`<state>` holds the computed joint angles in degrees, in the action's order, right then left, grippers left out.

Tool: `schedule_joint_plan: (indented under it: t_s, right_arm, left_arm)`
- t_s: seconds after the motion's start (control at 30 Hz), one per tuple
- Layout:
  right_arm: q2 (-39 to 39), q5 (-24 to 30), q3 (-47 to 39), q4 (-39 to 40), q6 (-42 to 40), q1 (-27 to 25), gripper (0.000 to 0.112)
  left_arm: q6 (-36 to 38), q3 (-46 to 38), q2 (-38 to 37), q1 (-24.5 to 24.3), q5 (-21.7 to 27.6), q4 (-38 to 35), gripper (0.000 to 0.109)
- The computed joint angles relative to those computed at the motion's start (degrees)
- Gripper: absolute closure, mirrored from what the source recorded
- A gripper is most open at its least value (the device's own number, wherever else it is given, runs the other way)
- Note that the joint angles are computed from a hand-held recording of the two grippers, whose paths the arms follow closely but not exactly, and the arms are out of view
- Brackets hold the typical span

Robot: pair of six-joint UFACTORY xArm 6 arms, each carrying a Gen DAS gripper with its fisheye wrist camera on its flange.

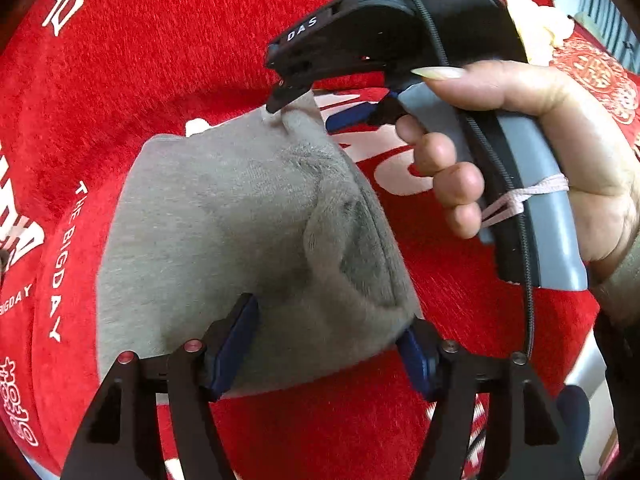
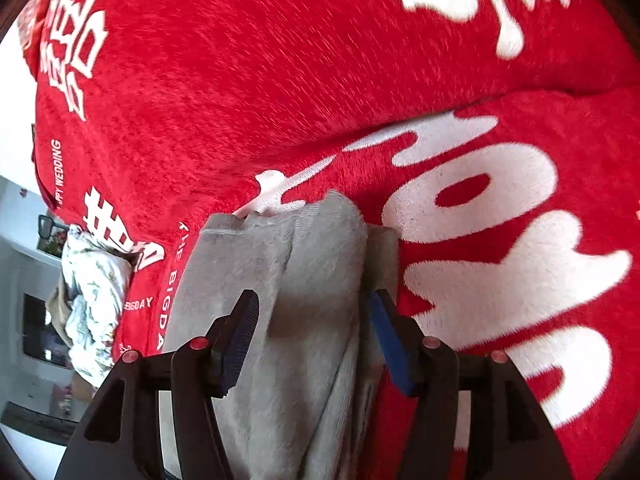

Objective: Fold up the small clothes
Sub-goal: 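Open both grippers and release the folded sweater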

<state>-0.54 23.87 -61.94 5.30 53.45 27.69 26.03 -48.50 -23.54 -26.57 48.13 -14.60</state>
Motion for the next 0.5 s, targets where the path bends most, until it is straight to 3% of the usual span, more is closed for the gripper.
schedule_joint_plan:
  t_s: [0.13,0.23,0.3,0.4,0.47,0.5]
  right_arm:
    - [-4.99,0.76,0.73,-12.83,8.85,1.97,0.050]
    - [-6.98,-1.75,1.31,-13.84,7.03,4.25,0.045]
    - [-6.66,-5.12,2.13,-8.57,2.22,5.67,0.042]
    - [-5.03,-6.38,3.61,1.23,-4.12,7.40,0.042]
    - [-4.89,-4.34,4.81,-2.12,0.13,6.91,0.042]
    - [-5.13,-4.08,5.44,-4.42,2.70,6.54,0.045]
  left_arm:
    - [13.19,-2.19,-3.38,7.58,8.12,-13.31,0.040]
    - [18.65,-6.79,-0.78,14.62,13.02,-21.91,0.040]
    - [15.05,-9.72,3.33,16.13,12.04,-21.91,0.023]
    - [9.37,-11.34,8.97,15.52,6.52,-16.65,0.023]
    - [4.69,-11.32,12.51,15.02,2.08,-10.58,0.023]
    - [4.37,-12.22,14.32,15.63,3.02,-10.68,0.023]
